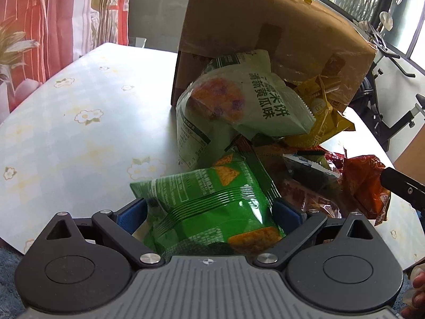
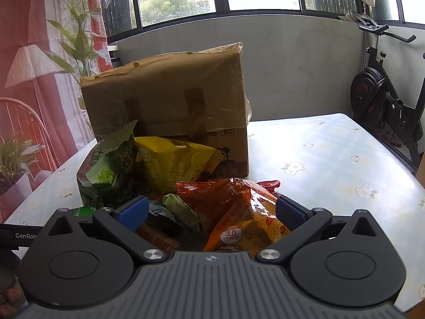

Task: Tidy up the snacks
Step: 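Grasp the green chip bag with the left tool while the right tool reaches the orange bag, then close the right tool on the orange snack bag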

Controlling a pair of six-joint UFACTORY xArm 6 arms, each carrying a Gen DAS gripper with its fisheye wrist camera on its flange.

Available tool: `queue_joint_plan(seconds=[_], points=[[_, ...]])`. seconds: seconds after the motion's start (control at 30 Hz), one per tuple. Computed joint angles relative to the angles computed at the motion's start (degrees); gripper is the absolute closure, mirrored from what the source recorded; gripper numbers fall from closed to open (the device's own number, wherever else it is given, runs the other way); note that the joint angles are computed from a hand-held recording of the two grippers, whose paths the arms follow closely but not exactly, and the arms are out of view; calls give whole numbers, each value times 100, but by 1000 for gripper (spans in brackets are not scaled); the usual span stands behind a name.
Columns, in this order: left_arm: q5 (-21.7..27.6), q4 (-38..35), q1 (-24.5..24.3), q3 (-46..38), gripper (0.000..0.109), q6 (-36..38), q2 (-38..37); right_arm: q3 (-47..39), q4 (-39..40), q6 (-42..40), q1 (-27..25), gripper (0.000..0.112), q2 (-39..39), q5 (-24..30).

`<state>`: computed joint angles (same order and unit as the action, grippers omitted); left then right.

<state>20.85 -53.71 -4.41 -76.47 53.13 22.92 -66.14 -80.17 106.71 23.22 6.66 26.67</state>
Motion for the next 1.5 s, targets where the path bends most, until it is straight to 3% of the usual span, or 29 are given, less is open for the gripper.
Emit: queue_joint_plan(seconds=[0.2, 0.43, 0.67, 0.8, 1.03, 1.27, 1.37, 1.5], points=[[144, -165, 51, -95, 6, 125, 111, -26, 95, -88, -37, 9, 43, -76], [-104, -605, -10, 109, 21, 866, -114, -79, 166, -166, -49, 9, 113, -98], [-277, -988, 3, 300, 26, 1267, -426, -88, 203, -347, -16, 9, 125, 119], [-351, -1549, 30, 366, 26, 1761, -605, -97, 199, -641, 6, 11, 129, 273], [-406, -1900, 83, 476, 28, 2066, -790, -127, 204, -1439, 100, 13, 211, 756], [-545, -2670, 97, 541, 30, 2913, -948, -271, 743, -2336, -48, 16, 488, 542], [-560, -2926, 104, 532, 31, 3194, -984, -387, 998, -2858, -46, 24, 664, 702], [-471, -3196, 144, 514, 32, 3439, -1025, -320, 1037, -2600, -193, 34, 679, 494]])
